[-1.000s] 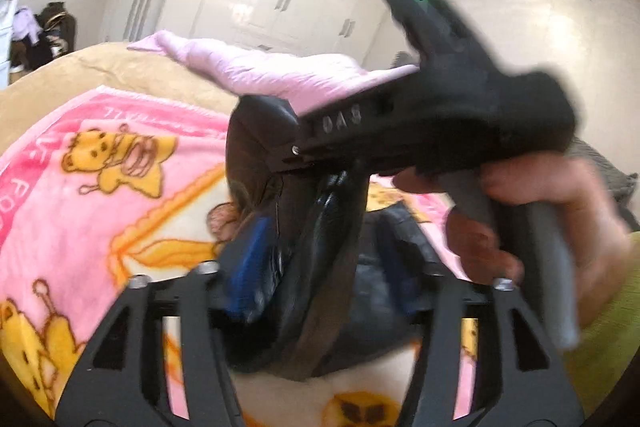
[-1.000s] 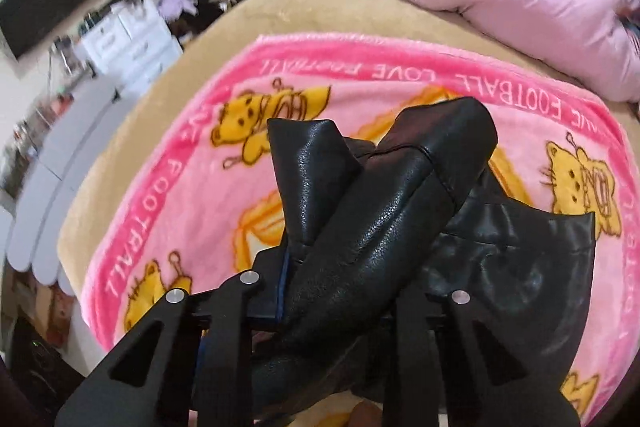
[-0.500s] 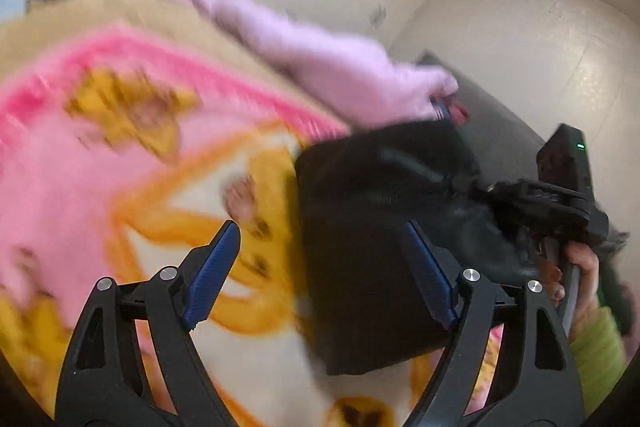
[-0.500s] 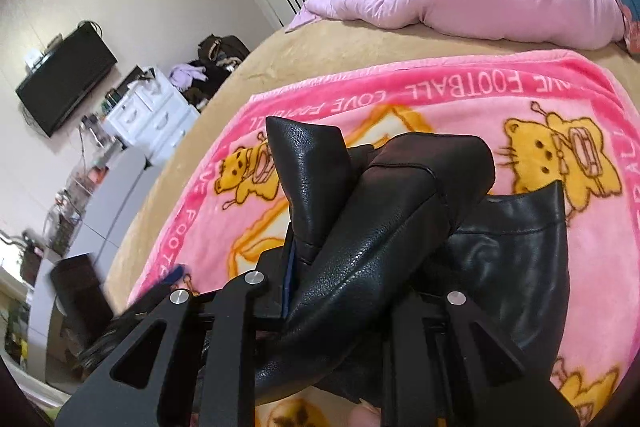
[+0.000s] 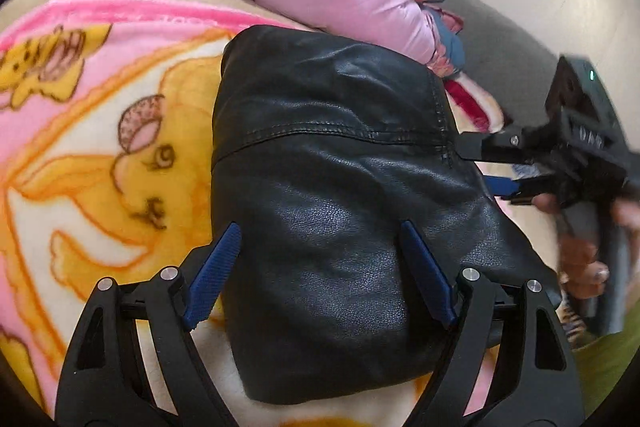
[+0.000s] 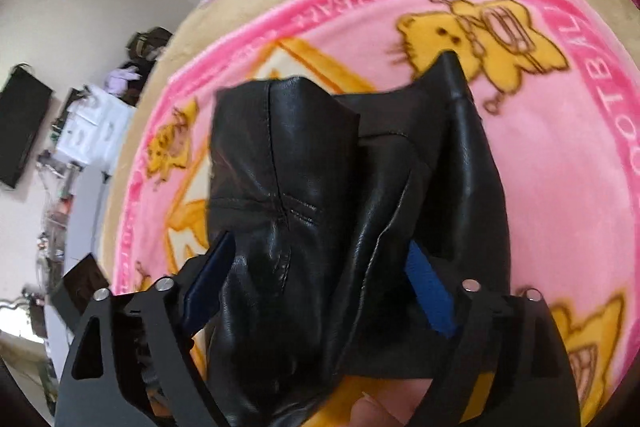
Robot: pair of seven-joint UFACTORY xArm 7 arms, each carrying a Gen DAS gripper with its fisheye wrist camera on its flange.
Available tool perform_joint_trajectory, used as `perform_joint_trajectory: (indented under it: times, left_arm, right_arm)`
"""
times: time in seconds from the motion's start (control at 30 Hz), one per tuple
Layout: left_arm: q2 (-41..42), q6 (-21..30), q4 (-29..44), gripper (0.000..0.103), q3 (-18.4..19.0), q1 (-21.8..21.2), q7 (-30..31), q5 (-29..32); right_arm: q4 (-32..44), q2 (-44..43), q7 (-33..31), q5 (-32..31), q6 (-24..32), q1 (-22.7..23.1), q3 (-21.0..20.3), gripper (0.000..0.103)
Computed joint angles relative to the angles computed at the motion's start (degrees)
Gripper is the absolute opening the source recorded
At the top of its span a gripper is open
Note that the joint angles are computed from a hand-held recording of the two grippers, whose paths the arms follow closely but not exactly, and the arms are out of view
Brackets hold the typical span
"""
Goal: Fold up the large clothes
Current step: 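Fold the held end over the jacket with both grippers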
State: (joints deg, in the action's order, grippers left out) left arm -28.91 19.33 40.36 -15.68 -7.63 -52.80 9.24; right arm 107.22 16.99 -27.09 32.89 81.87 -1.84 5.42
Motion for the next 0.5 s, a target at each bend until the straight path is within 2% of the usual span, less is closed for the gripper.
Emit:
perform_joint_trajectory:
  times: [0.1,0.13,0.17,0.2,0.23,0.27,0.33,0.37,0.43,0.5]
  left_arm:
    - [0.7,1.3,1.3,0.073,-2.2,1.8,-1.3,2.5]
    - [1.0,1.4,1.6,0.073,-2.2,1.8,-1.4,3.0]
    - [1.0,1.5,1.7,0.073,-2.2,1.8,-1.7,3.2]
    - [1.0,1.3,1.7,0.073,-1.9,1.5,-1.7,3.1]
    - [1.1,1.0,1.6,0.073,-1.0,0.6,-0.9,2.6]
    - [0.9,1.1,1.6,0.073,-0.3,-0.3,-0.2,2.0]
    - [-1.0,0.1,0.5,0.074,0.4,-0.7,0.2,1.5]
    - [-3.3,-1.5,-0.8,0.075,0.8,-0.4,0.2,1.3]
    - [-5.9,-1.9,-1.6,0.076,0.1,1.6,-1.0,1.2]
    - [-7.0,-2.1,-1.8,0.077,1.3,2.1,-0.4,0.3]
  right_arm:
    - [-3.6,-2.5,1.9,-4.0,-4.9,2.7,0.0,0.091]
    - [-5.7,-3.7,2.2,-5.7,-7.7,3.9,0.0,0.084]
    - [-8.8,-5.5,2.2,-8.8,-11.9,5.6,0.1,0.071]
    - [-11.8,-7.2,1.5,-10.9,-16.2,6.8,0.3,0.045]
    - [-14.2,-8.7,-0.7,-10.8,-19.0,7.2,0.5,0.023]
    - [-15.8,-10.2,-3.5,-8.7,-20.4,7.1,0.7,0.017]
    - [-15.9,-11.6,-7.8,-3.9,-20.2,6.5,0.2,0.014]
    - [-14.2,-11.6,-12.1,0.7,-18.2,5.4,-0.3,0.014]
    - [-12.2,-11.9,-17.8,5.9,-16.6,4.1,-1.2,0.013]
    - [-10.4,-11.2,-20.4,8.5,-17.0,3.1,-1.9,0.013]
